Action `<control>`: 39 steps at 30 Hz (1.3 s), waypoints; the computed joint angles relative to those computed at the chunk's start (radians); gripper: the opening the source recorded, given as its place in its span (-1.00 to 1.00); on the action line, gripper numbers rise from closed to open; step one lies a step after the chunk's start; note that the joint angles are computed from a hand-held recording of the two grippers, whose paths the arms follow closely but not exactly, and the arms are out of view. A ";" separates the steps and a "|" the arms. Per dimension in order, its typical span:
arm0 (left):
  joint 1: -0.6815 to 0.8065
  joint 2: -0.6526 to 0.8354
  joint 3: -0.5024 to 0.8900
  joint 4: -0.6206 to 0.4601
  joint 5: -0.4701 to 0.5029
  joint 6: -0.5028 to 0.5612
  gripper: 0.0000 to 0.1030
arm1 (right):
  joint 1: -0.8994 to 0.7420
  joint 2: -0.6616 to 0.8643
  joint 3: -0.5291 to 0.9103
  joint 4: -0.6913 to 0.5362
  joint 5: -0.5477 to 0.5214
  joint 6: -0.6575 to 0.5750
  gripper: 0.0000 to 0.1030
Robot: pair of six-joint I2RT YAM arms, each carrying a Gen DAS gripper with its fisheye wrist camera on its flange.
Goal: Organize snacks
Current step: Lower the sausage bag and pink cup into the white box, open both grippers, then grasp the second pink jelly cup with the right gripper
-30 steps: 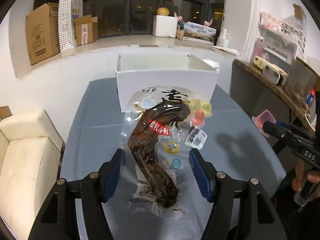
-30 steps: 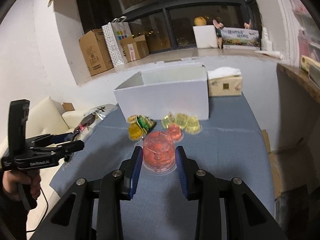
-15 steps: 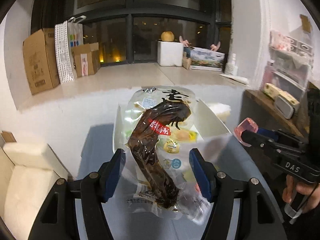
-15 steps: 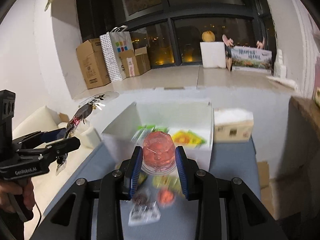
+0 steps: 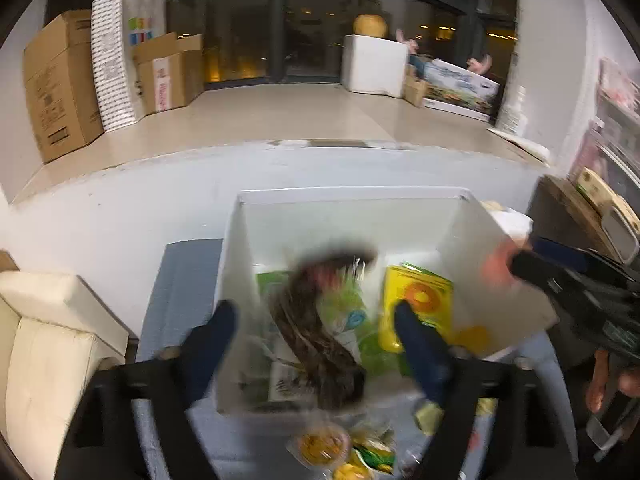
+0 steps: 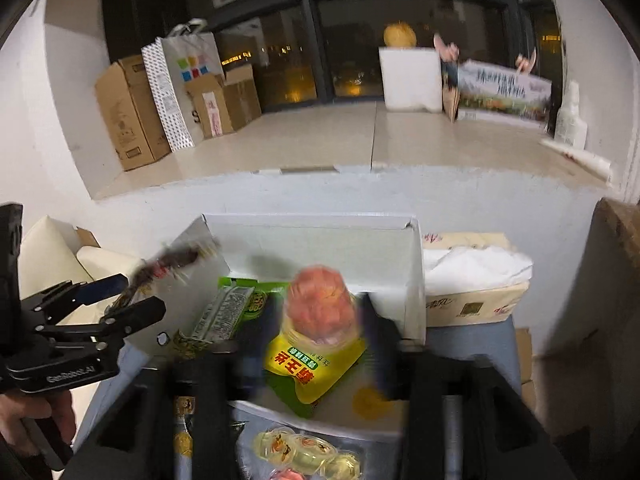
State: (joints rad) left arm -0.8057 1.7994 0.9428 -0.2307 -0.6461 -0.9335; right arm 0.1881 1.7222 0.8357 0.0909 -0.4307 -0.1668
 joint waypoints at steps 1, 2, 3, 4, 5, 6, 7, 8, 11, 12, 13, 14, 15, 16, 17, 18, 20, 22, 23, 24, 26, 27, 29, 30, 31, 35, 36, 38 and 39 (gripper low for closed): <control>-0.002 -0.006 -0.018 0.019 -0.010 -0.007 0.95 | -0.007 -0.009 -0.033 0.066 -0.007 0.014 0.84; -0.001 -0.021 -0.047 0.059 -0.016 -0.002 0.99 | -0.008 -0.018 -0.063 0.127 0.012 0.027 0.85; 0.003 -0.026 -0.055 0.067 -0.014 -0.001 1.00 | -0.006 -0.012 -0.062 0.133 0.024 0.029 0.90; 0.007 -0.027 -0.053 0.057 -0.009 -0.002 1.00 | -0.011 0.001 -0.051 0.121 0.018 0.034 0.95; 0.008 -0.032 -0.062 0.066 -0.005 0.004 1.00 | -0.017 0.009 -0.046 0.117 -0.002 0.040 0.95; 0.004 -0.038 -0.069 0.074 -0.006 0.008 1.00 | -0.022 0.013 -0.047 0.118 -0.015 0.048 0.95; -0.003 -0.041 -0.068 0.064 -0.014 0.008 1.00 | -0.023 0.014 -0.055 0.129 -0.012 0.054 0.97; -0.011 -0.042 -0.062 0.047 -0.027 0.006 1.00 | -0.024 0.012 -0.066 0.139 -0.009 0.054 0.97; -0.030 -0.051 -0.053 0.016 -0.051 0.001 1.00 | -0.032 -0.004 -0.085 0.138 -0.020 0.054 0.97; -0.040 -0.056 -0.053 0.003 -0.055 -0.008 1.00 | -0.039 -0.018 -0.095 0.130 -0.032 0.054 0.97; -0.050 -0.062 -0.052 -0.011 -0.059 -0.017 1.00 | -0.048 -0.034 -0.109 0.132 -0.048 0.053 0.97; -0.066 -0.071 -0.054 -0.026 -0.065 -0.029 1.00 | -0.063 -0.067 -0.136 0.134 -0.061 0.045 0.97; -0.080 -0.078 -0.057 -0.039 -0.071 -0.043 1.00 | -0.069 -0.091 -0.155 0.136 -0.065 0.046 0.97; -0.108 -0.093 -0.063 -0.062 -0.082 -0.075 1.00 | -0.093 -0.128 -0.185 0.134 -0.093 0.041 0.99; -0.134 -0.106 -0.073 -0.072 -0.095 -0.098 1.00 | -0.118 -0.159 -0.207 0.119 -0.125 0.028 1.00; -0.167 -0.119 -0.081 -0.087 -0.116 -0.128 1.00 | -0.142 -0.187 -0.227 0.106 -0.151 0.014 1.00; -0.257 -0.125 -0.081 -0.152 -0.165 -0.219 1.00 | -0.202 -0.265 -0.297 0.090 -0.198 -0.033 1.00; -0.370 -0.106 -0.072 -0.236 -0.218 -0.374 1.00 | -0.271 -0.351 -0.384 0.067 -0.235 -0.106 1.00; -0.417 -0.090 -0.065 -0.275 -0.236 -0.450 1.00 | -0.305 -0.383 -0.419 0.052 -0.258 -0.134 1.00; -0.478 -0.065 -0.057 -0.312 -0.245 -0.543 1.00 | -0.352 -0.414 -0.460 0.033 -0.294 -0.170 1.00; -0.567 -0.008 -0.032 -0.363 -0.247 -0.677 1.00 | -0.433 -0.448 -0.536 -0.009 -0.330 -0.261 1.00; -0.607 0.025 -0.013 -0.390 -0.244 -0.736 1.00 | -0.453 -0.448 -0.557 -0.020 -0.334 -0.292 1.00; -0.663 0.080 0.020 -0.422 -0.232 -0.815 1.00 | -0.496 -0.423 -0.609 -0.017 -0.350 -0.364 1.00; -0.686 0.102 0.035 -0.438 -0.226 -0.848 1.00 | -0.505 -0.393 -0.634 0.010 -0.347 -0.385 1.00; -0.715 0.129 0.053 -0.457 -0.222 -0.891 1.00 | -0.496 -0.353 -0.650 0.045 -0.334 -0.392 1.00; -0.773 0.170 0.081 -0.495 -0.210 -0.979 1.00 | -0.343 -0.201 -0.694 0.261 -0.218 -0.283 1.00; -0.779 0.176 0.086 -0.508 -0.207 -0.991 1.00 | -0.282 -0.173 -0.701 0.322 -0.171 -0.231 1.00; -0.796 0.179 0.078 -0.517 -0.198 -1.032 1.00 | -0.173 -0.110 -0.711 0.452 -0.100 -0.150 1.00; -0.802 0.174 0.067 -0.512 -0.194 -1.042 1.00 | -0.114 -0.083 -0.706 0.494 -0.053 -0.110 1.00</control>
